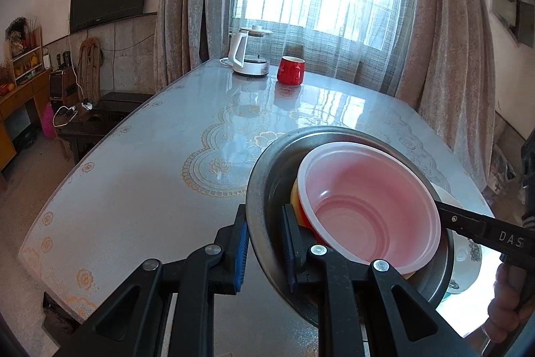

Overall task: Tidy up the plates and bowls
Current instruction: 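Lift the steel bowl with the left gripper over the floral plate stack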

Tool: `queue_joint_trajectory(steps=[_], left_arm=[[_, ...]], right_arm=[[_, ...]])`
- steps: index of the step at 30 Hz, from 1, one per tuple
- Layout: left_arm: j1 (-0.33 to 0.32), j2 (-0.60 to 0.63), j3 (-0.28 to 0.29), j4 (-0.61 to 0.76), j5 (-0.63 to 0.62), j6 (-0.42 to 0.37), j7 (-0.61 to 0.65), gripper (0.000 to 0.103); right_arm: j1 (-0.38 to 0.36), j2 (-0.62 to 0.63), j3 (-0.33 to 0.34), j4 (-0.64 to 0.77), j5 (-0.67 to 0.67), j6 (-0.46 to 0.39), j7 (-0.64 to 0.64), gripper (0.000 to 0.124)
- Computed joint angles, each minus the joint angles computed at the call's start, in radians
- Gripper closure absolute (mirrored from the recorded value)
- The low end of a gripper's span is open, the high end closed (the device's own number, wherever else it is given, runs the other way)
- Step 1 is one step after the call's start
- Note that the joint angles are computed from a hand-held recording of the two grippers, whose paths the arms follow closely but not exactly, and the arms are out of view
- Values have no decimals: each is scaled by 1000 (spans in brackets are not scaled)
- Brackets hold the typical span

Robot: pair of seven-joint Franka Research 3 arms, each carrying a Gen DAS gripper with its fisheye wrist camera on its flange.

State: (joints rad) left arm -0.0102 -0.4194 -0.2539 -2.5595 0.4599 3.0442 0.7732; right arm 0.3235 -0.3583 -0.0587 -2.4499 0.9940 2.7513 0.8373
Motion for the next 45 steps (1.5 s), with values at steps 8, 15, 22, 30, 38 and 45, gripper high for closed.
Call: queue_joint_trajectory(steps=[8,15,22,30,38,45], left_arm=[[-60,85,-19,97,8,-8,42,86],[-145,170,3,176,-22,-32,107,86],[-212,244,26,249,-87,-61,198,86],[-253,297,33,300,-181,-86,302,86],[-285,335,35,319,-317,-126,419,85],[-279,352,20,327,-306,-129,417,85]], right_arm=[[-40,-80,-34,-54,-15,38,31,106],[-75,-127,-62,-100,-56,61,81,106],[-89,-130,-89,-111,-79,83,116,106],[-113,-128,-105,-120,-104,89,148,106],[-156,-98,-86,-120,-169,87,219,106],[-164,-64,-93,-126,-189,98,242,107]])
